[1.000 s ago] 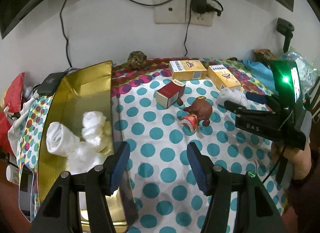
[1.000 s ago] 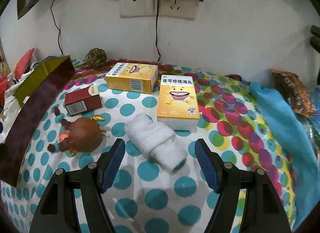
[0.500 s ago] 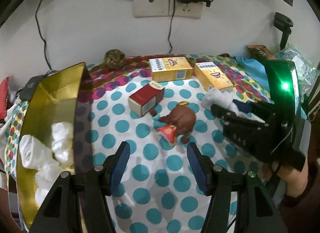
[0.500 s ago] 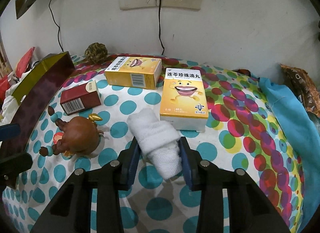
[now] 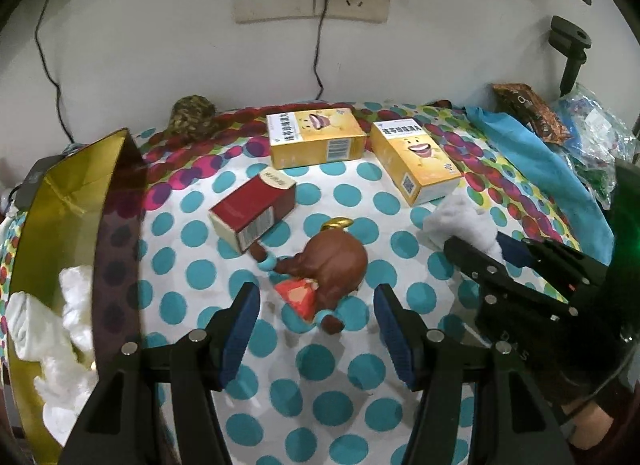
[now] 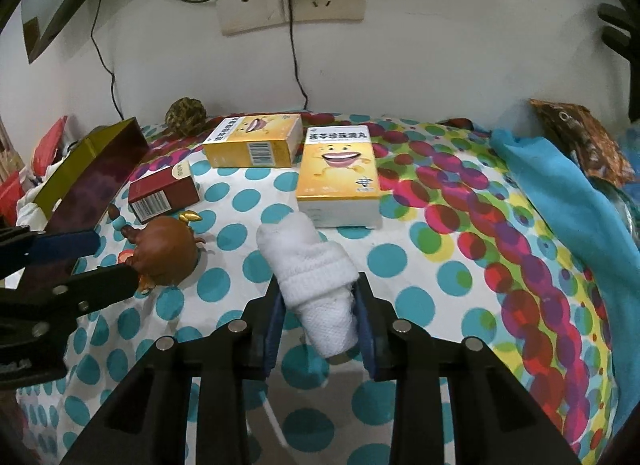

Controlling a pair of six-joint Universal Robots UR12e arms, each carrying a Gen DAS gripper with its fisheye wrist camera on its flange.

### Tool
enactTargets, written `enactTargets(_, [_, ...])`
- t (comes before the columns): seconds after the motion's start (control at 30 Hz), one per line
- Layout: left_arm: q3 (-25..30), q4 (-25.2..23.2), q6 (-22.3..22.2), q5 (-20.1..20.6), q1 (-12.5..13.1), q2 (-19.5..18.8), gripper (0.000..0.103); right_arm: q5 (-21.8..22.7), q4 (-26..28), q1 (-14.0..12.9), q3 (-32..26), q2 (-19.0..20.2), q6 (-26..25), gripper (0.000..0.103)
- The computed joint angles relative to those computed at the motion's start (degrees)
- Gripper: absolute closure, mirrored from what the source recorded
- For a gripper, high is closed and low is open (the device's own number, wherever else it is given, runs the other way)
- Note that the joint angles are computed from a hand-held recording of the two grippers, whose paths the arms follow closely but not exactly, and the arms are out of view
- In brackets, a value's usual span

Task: Organize objects
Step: 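Grasp the brown figurine with the left tool while the right tool holds the white sock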

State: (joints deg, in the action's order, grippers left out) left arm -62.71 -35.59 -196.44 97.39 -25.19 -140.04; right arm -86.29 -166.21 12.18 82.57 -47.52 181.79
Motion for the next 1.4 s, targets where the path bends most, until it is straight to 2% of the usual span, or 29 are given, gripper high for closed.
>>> enactTargets(0.13, [1.83,-0.61,0.33,1.11,-0.22,-1.38,0.042,-2.63,-0.69,0.52,-0.01,0.02,-0.2,0.073])
enactTargets(0.2, [2.38,-0.09,0.16,1.6,-0.26,-1.95,0.042,-2.58,-0.87,0.58,0.05,0.01,-0.65,0.073])
enactTargets(0.37, [4.15,0.68,1.23,5.97,-0.82,-3.62,0.042,-3.18,-0.7,0.61,0.02,0.03,-0.23,0.073])
enactTargets(0.53, [4.85,1.64,2.6,7.6,-1.03,-4.52,0.041,-2.72,-0.28,0.46,0.01,0.01,0.3,0.073])
enactTargets(0.93, [1.9,8.12,3.89,8.46,-1.28,-4.05,0.042,-2.33,1.18,0.28,-0.39,0.14,1.23,0.073])
enactTargets(1.2, [0.44,8.48,4.2,8.99,-1.62,-3.21,0.042,-2.84,1.39,0.31,-0.47,0.1,1.55,0.073])
enactTargets(1.4, [-0.17,7.53,4.02,10.84,-2.24,-2.74,0.042,-2.69,1.8,0.26,-0.64,0.17,1.48,0.073])
